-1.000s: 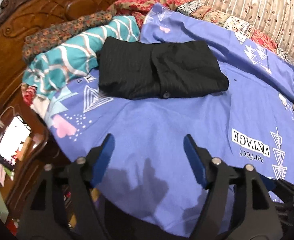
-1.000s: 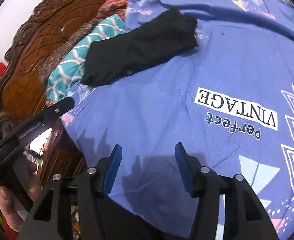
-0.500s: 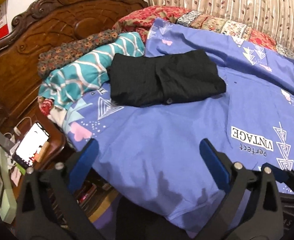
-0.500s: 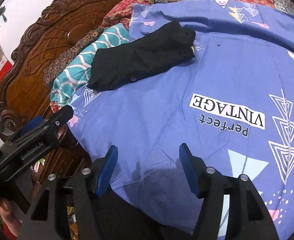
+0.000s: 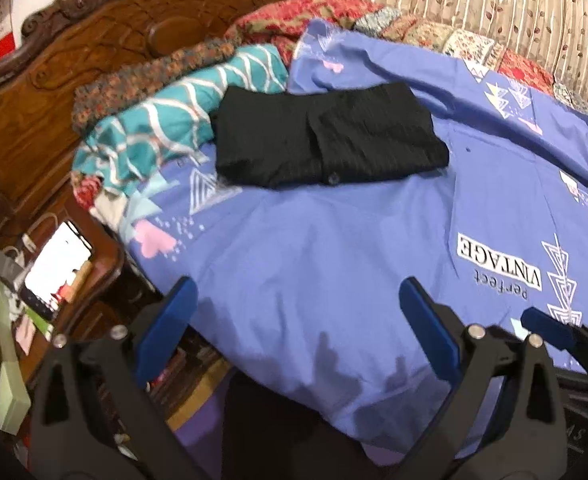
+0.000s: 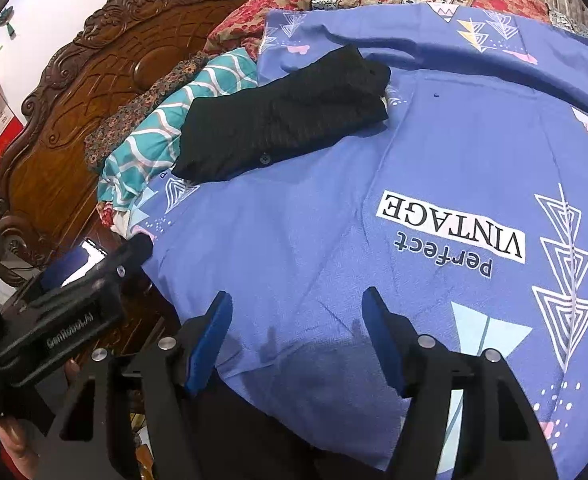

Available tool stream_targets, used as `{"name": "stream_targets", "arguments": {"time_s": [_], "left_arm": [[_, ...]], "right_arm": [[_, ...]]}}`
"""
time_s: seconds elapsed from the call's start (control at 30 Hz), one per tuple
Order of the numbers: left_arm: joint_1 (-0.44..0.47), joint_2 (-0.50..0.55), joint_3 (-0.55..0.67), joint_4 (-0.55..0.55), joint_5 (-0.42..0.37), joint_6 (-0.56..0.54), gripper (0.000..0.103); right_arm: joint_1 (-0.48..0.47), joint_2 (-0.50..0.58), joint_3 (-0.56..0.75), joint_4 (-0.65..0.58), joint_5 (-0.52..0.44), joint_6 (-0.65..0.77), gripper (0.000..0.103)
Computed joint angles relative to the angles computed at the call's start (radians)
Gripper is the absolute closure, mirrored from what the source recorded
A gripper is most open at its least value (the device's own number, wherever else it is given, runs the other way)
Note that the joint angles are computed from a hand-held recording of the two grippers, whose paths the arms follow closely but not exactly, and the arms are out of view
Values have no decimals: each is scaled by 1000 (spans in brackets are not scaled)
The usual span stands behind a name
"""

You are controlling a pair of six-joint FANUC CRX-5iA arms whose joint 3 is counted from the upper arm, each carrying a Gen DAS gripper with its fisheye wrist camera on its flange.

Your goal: Fold large clothes

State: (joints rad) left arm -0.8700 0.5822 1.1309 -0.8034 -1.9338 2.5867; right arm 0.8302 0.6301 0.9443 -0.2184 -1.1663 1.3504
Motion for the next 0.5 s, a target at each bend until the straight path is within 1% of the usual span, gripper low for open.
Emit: {"name": "stream_targets", "arguments": {"time_s": [0.17,0.33,0.37,0.43,0.5], "left_arm": [[19,-7,-35,98,20,67,6],[15,7,-38,142,5,108,6],[17,2,-52,156,15,120,6],[25,-1,-65,182,22,122,6],[25,7,-56,183,10,113,6]], "right_arm": [[-1,-3,-11,20,6,-36,17],[-5,-4,-19,32,6,-70,17],[-7,-2,-17,30,3,-76,17],[-11,3,-10,26,-6,-80,17],[-12,6,-6,24,-11,-80,17]]}}
